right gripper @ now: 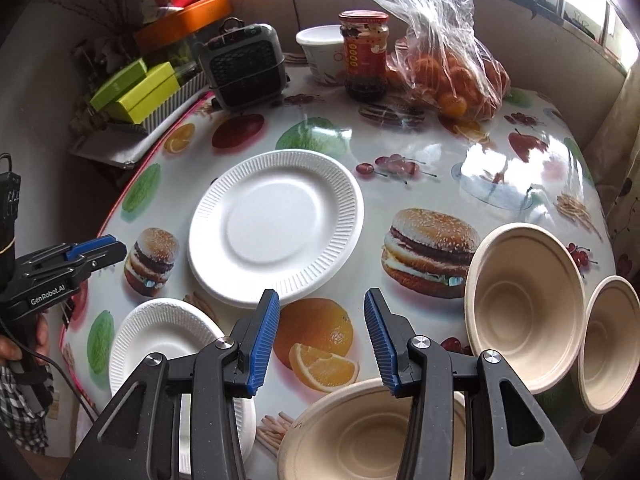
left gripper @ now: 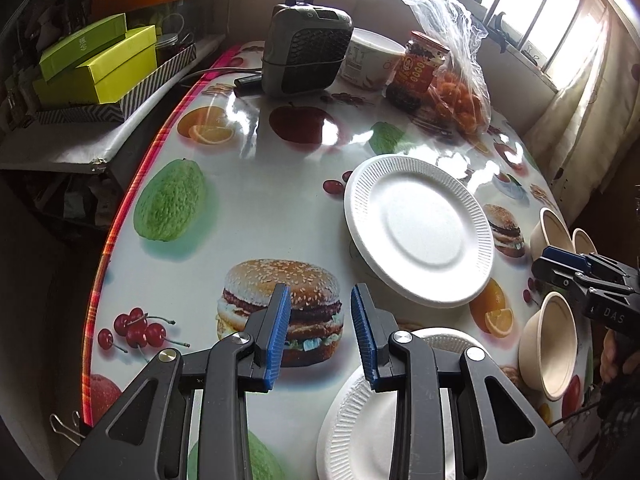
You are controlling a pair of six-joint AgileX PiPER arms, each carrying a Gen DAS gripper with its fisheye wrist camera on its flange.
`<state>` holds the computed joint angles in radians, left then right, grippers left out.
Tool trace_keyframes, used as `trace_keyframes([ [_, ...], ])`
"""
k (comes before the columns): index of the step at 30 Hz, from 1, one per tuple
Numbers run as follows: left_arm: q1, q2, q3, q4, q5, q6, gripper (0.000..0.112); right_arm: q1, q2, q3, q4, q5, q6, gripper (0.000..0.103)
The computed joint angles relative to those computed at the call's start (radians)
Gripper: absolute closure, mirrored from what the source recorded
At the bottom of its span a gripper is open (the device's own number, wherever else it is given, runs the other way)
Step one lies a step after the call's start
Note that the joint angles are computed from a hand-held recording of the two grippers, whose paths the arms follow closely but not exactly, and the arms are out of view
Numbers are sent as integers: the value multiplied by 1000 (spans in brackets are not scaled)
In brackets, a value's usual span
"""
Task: Organize plates and bowls
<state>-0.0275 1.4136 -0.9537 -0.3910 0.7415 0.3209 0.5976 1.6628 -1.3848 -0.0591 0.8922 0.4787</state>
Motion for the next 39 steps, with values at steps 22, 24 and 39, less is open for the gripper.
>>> trace_keyframes([
  [22, -55, 276, -219, 0, 12, -37, 80, -138, 223, -190, 129, 29, -139, 59],
  [24, -51, 298, -242, -11, 23, -35, 80, -146, 239, -200, 151, 34, -153, 59],
  [39, -40, 364, -289, -54, 52, -48, 87, -182, 262, -194, 259, 16, -202, 72],
])
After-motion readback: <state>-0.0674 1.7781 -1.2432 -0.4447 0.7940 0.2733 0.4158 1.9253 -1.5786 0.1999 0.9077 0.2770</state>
